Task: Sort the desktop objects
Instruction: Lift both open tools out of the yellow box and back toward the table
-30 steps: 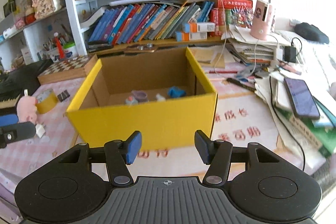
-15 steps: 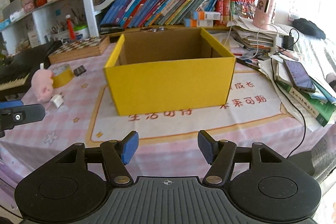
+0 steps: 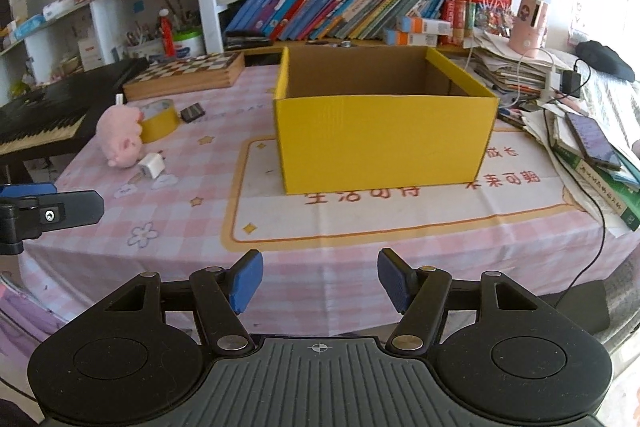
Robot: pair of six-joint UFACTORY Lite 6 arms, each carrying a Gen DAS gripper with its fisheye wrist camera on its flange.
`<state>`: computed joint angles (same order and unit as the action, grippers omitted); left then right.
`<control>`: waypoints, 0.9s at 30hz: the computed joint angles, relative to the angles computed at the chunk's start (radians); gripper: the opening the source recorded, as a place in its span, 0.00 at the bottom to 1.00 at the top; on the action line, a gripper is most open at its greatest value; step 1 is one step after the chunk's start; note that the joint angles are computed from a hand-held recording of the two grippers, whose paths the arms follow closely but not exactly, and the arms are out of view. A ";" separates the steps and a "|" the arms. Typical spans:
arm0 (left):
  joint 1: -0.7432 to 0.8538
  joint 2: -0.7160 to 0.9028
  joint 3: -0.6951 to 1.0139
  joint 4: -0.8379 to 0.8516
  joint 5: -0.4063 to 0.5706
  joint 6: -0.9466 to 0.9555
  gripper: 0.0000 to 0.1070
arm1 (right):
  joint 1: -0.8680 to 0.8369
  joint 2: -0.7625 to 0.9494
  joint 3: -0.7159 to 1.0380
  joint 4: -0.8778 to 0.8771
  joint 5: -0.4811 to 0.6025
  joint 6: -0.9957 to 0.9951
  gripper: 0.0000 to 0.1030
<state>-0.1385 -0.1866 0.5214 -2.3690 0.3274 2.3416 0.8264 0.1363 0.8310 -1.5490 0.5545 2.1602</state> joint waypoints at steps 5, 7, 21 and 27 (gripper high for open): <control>0.069 -0.022 -0.026 0.139 0.015 -0.094 0.96 | 0.039 0.060 0.058 0.023 0.003 -0.009 0.64; 0.103 -0.033 -0.038 0.194 0.025 -0.131 0.96 | 0.053 0.085 0.085 0.032 0.001 -0.016 0.64; 0.303 -0.085 -0.089 0.426 0.080 -0.265 0.96 | 0.105 0.256 0.291 0.084 -0.045 -0.121 0.64; 0.398 -0.095 -0.101 0.483 0.117 -0.282 0.96 | 0.120 0.325 0.384 0.118 -0.061 -0.181 0.64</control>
<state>0.2591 -0.2820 0.4202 -1.8860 0.4449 2.0594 0.9463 0.4614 1.2150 -1.4314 0.4936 1.9796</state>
